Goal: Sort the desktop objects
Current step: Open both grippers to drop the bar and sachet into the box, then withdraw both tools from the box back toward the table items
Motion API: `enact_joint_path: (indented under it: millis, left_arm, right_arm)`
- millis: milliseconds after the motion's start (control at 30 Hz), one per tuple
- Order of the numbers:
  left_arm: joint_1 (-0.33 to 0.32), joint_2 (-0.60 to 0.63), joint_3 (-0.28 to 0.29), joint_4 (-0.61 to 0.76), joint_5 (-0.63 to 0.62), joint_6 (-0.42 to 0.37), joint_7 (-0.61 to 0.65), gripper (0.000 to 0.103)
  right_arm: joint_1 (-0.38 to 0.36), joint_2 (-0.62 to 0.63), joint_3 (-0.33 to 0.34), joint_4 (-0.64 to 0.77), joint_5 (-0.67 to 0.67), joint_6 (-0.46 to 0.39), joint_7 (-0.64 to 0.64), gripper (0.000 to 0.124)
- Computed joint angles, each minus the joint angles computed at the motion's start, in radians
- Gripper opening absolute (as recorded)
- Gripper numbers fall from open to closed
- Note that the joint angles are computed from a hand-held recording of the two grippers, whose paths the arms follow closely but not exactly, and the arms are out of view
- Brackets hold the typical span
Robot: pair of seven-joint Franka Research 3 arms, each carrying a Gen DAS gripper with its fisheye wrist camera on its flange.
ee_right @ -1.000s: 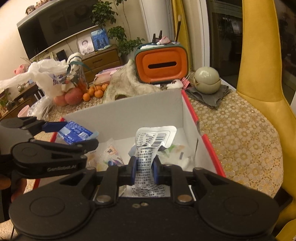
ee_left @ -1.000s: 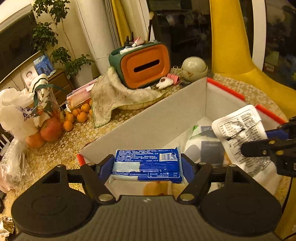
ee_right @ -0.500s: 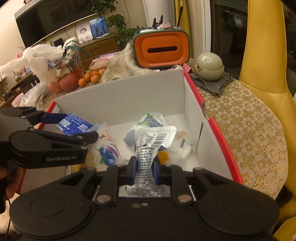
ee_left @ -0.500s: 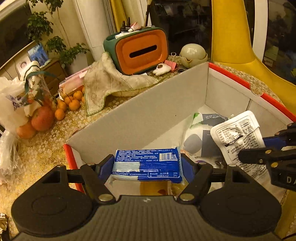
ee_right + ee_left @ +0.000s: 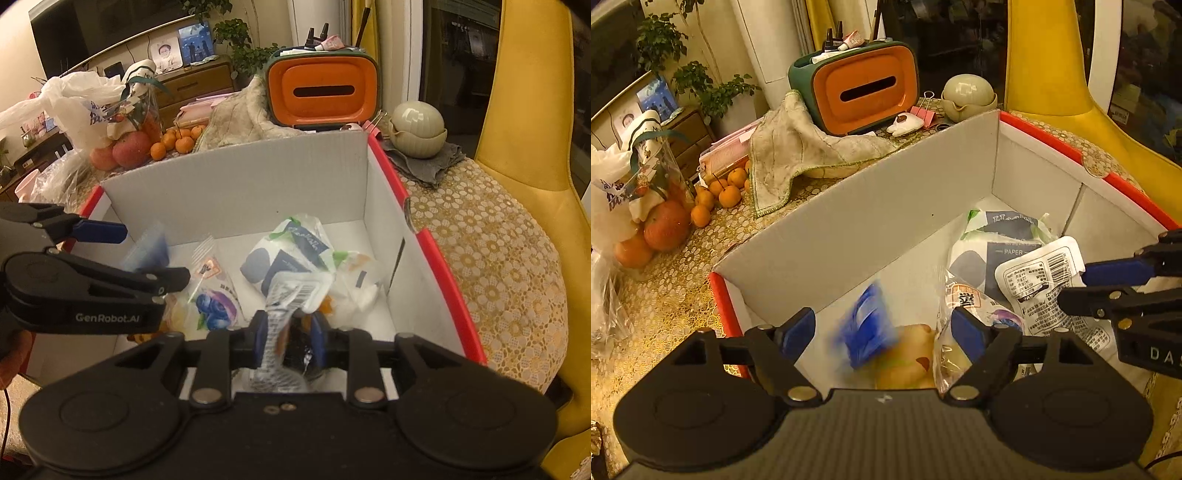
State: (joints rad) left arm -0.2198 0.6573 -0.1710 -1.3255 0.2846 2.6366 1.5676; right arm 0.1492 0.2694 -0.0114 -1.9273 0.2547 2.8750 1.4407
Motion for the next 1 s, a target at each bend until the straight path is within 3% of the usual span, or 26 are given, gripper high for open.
enact_joint_path:
  millis: [400, 867, 1000]
  left_arm:
    - [0.066, -0.164, -0.048, -0.22, -0.065, 0.131, 0.008, 0.081]
    - [0.157, -0.464, -0.095, -0.609, -0.208, 0.347, 0.031, 0.081]
    - [0.137, -0.544, -0.057, -0.709, -0.174, 0.407, 0.005, 0.081]
  right_arm:
    - [0.008, -0.072, -0.001, -0.049, -0.02, 0.01, 0.014, 0.033]
    - [0.017, -0.203, 0.047, -0.178, 0.128, 0.083, -0.107, 0.052]
    - [0.034, -0.239, 0.05, -0.217, 0.152, 0.106, -0.11, 0.056]
